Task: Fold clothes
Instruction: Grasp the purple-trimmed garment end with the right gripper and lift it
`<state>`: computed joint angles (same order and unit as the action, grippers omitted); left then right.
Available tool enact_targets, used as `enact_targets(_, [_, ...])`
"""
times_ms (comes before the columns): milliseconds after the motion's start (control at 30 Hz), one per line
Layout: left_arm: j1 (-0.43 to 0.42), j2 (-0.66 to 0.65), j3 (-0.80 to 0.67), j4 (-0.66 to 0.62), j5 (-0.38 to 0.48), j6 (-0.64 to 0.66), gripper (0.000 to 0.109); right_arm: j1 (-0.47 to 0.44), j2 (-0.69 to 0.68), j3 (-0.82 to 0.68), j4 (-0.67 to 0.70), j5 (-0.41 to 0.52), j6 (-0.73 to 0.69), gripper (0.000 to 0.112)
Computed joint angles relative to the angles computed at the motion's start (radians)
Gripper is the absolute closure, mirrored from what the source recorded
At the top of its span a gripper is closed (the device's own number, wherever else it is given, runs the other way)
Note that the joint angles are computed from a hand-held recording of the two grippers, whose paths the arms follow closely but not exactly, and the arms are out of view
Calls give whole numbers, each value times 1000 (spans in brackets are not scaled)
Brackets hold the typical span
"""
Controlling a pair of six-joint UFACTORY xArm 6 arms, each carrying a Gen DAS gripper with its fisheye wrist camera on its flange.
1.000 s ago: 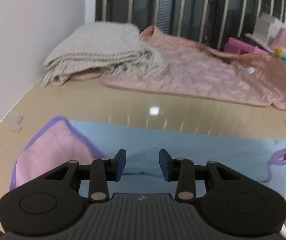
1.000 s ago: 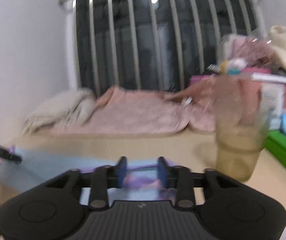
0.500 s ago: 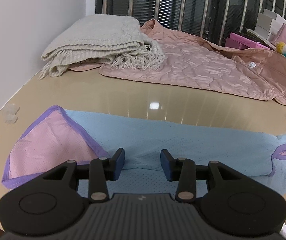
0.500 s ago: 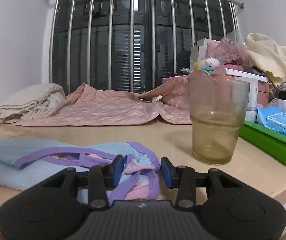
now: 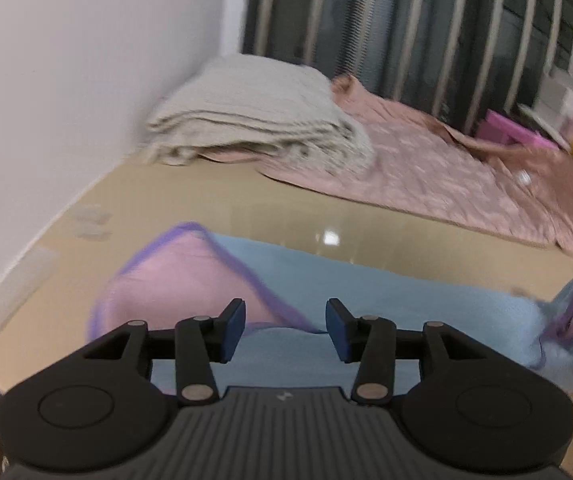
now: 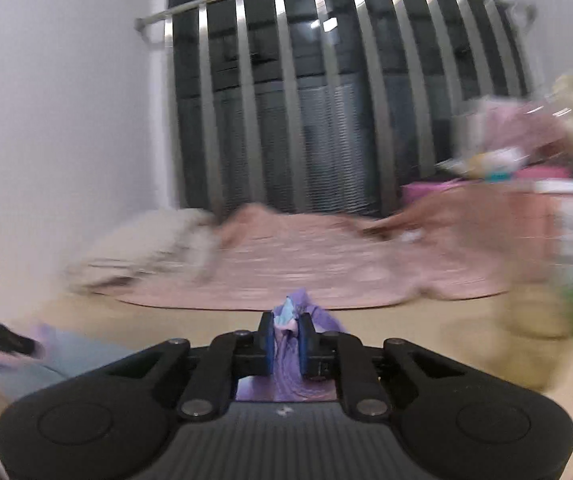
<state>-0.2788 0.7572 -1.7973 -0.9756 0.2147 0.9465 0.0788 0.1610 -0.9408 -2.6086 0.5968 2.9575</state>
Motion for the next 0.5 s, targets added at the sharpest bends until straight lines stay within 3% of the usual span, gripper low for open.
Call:
enact_targets(100, [26,-21,30,-12,-3,-23,60,60,143,-186,-31,-103,72,101])
enact_targets(267, [52,-46,78,11,-19,-59,60,88,360,-451,197,-248,-85,97])
enact_targets(367, [56,-49,84,-23,-20,-34,60,104,341,-439,138,-240,-111,67])
enact_targets(433, [56,-47,84,-32,-17,-36,60,115,273,-363,-36,-193,28,65])
enact_targets(500, [54,-41,80,-34,-16,-46,60,123,165,-215,-139,-65,115,66])
